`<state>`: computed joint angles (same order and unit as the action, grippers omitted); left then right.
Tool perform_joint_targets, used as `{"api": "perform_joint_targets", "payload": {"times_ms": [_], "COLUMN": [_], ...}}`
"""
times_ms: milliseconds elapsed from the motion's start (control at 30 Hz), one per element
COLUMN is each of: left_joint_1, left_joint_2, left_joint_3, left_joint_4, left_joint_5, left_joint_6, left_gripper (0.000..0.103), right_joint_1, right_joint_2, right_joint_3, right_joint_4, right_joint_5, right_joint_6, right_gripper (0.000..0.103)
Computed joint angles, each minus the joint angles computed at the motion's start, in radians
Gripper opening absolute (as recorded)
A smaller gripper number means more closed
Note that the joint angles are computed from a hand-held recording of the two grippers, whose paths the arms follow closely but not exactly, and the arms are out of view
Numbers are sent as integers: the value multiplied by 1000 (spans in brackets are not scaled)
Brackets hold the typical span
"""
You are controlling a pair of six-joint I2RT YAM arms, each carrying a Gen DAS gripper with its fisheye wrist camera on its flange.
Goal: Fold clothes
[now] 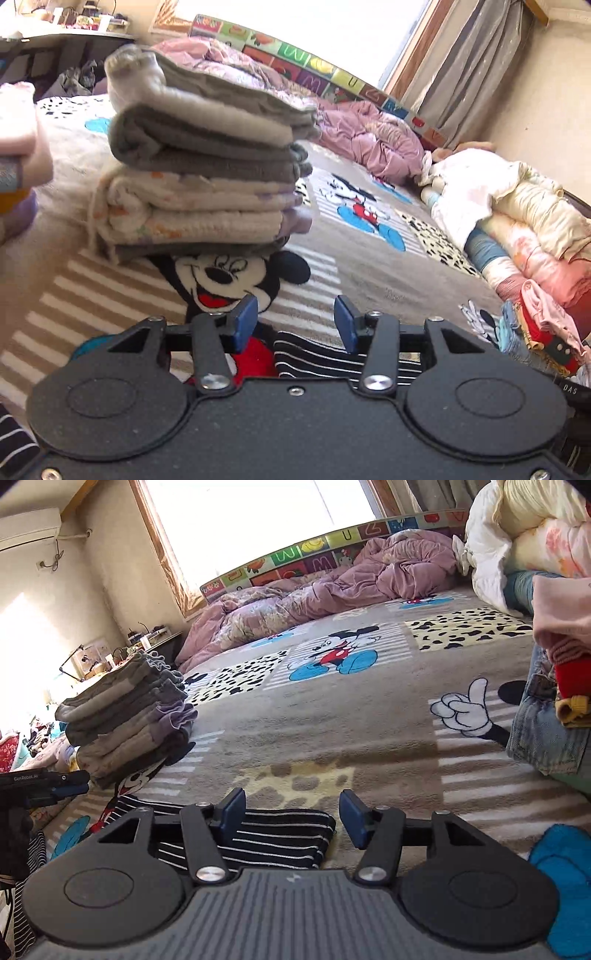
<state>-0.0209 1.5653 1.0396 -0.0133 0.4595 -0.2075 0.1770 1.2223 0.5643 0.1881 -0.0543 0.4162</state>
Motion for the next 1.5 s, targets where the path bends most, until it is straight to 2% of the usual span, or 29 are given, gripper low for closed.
{"api": "perform_joint_targets", "payload": {"times_ms": [67, 167, 267, 400, 467, 500, 633, 733, 833, 967, 1033, 1100, 1167, 1233, 1300, 1367, 1433, 1500], "left_joint_1": [12, 5, 8, 188, 336, 415, 660, 726, 721, 686, 638, 576, 520, 502, 473, 411, 315, 199], "left_joint_2": [-94, -231, -367, -482, -471, -451, -292, -212, -196, -247, -271, -273, -274, -334, -416, -514, -598, -693], "left_joint_3": [-57, -138, -241, -351, -367, -377, -344, -310, -304, -324, -337, -351, -368, -401, -438, -485, -515, -549], "left_joint_4": [-14, -77, -126, -167, -176, -159, -136, -143, -131, -127, -160, -191, -203, -198, -213, -235, -270, -285], "left_joint_5": [8, -3, -47, -115, -143, -125, 31, 139, 173, 259, 281, 207, 135, 170, 210, 202, 156, 113], "left_joint_6": [23, 111, 176, 159, 152, 148, 86, 67, 66, 146, 231, 295, 329, 346, 384, 436, 431, 392], "left_gripper": [43, 43, 37, 37, 35, 35, 35, 35, 35, 35, 36, 40, 39, 39, 39, 39, 39, 38], "right_joint_1": [69, 226, 415, 698, 843, 913, 1110, 1196, 1226, 1204, 1164, 1127, 1174, 1224, 1284, 1358, 1434, 1506], "right_joint_2": [-62, -148, -201, -234, -221, -202, -38, 109, 270, 481, 579, 680, 690, 677, 609, 537, 448, 325], "right_joint_3": [-26, -57, -62, -74, -72, -65, 26, 142, 294, 515, 630, 749, 753, 743, 659, 578, 480, 366], "right_joint_4": [-37, -115, -200, -278, -312, -329, -343, -308, -262, -233, -289, -399, -389, -393, -372, -380, -413, -512], "right_joint_5": [55, 164, 294, 488, 582, 626, 733, 772, 773, 705, 599, 478, 575, 649, 711, 782, 867, 983], "right_joint_6": [-2, -4, 14, 109, 179, 216, 288, 245, 141, 26, 41, 76, 50, 57, 103, 175, 303, 570], "right_gripper": [57, 57, 57, 58, 58, 58, 57, 57, 57, 58, 61, 70, 70, 67, 67, 67, 67, 67]}}
